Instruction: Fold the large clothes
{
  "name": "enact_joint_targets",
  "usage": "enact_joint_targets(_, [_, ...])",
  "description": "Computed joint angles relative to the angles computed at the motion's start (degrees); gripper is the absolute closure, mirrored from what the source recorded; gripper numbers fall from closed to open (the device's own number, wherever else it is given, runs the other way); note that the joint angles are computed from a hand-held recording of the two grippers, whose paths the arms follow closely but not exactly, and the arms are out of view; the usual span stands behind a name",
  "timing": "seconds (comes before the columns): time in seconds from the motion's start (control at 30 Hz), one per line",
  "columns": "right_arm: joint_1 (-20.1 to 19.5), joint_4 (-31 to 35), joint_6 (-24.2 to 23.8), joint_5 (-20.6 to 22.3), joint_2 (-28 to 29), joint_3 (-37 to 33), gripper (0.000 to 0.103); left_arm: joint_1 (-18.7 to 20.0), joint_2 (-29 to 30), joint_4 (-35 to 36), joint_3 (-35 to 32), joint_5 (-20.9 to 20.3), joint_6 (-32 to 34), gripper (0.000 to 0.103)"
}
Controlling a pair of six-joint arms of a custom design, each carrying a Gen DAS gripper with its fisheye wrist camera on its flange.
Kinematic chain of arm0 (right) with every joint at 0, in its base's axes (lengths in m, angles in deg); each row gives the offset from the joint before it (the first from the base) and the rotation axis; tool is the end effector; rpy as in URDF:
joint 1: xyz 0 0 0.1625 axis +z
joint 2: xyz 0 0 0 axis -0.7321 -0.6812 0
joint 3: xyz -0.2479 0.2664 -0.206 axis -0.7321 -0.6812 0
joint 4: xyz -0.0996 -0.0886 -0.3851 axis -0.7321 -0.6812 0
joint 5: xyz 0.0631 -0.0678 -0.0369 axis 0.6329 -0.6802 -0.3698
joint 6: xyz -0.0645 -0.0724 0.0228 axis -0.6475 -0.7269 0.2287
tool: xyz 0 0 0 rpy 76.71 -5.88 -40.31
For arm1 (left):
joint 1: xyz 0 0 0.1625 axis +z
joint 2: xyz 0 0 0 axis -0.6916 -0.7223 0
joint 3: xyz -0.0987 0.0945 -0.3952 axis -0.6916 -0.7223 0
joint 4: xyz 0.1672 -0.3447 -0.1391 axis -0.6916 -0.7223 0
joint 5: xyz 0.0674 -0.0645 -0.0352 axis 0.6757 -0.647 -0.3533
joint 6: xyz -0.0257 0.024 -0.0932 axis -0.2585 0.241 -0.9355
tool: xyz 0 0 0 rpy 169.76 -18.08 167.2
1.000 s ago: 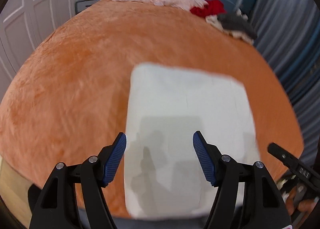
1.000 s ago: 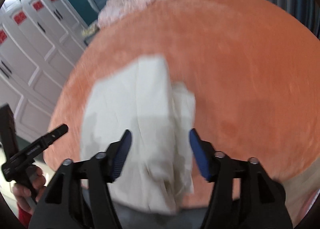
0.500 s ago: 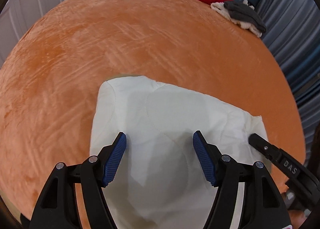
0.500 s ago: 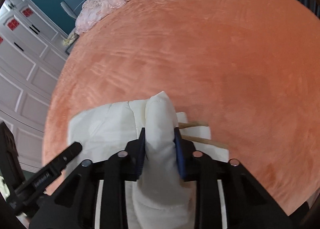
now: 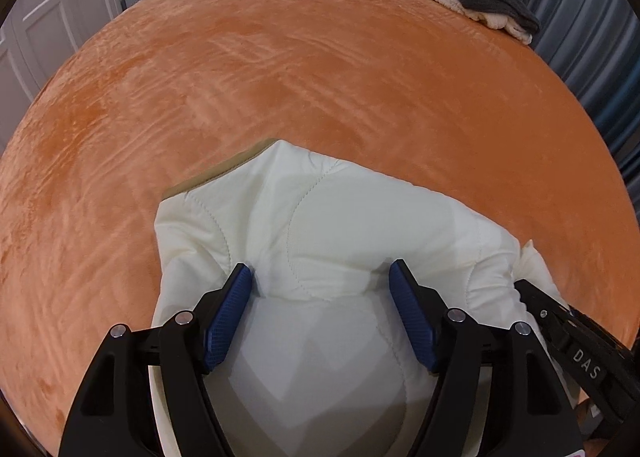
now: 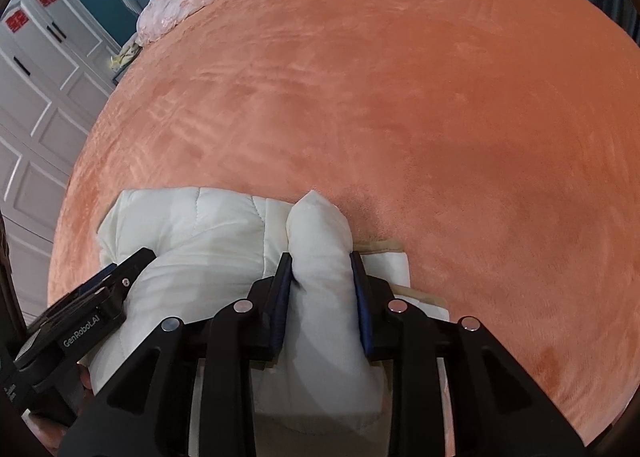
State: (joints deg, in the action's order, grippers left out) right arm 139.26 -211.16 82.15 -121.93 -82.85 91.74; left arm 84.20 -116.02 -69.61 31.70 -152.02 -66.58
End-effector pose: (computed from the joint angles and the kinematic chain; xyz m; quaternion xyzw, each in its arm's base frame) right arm 0.0733 -0.3101 0.1366 -0.2807 -0.8187 0.4093 0.2887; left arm -0.2557 -0.4540 -0.0097 0.3714 0.8960 -0.0708 0.2330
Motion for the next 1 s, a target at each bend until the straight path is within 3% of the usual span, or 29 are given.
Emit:
enact_joint_targets(0.33, [-2.02, -4.75, -2.88, 1.63, 2.40, -0.35, 0.075, 0.21, 2.22, -2.70, -0.09, 1.68, 0.97, 0.030])
enact_joint_targets(1.0, [-1.59, -5.22, -3.52, 0.75, 2.93, -0.98, 0.073, -0.95, 2.47, -5.05, 1.32, 3.75, 0.99, 0.029])
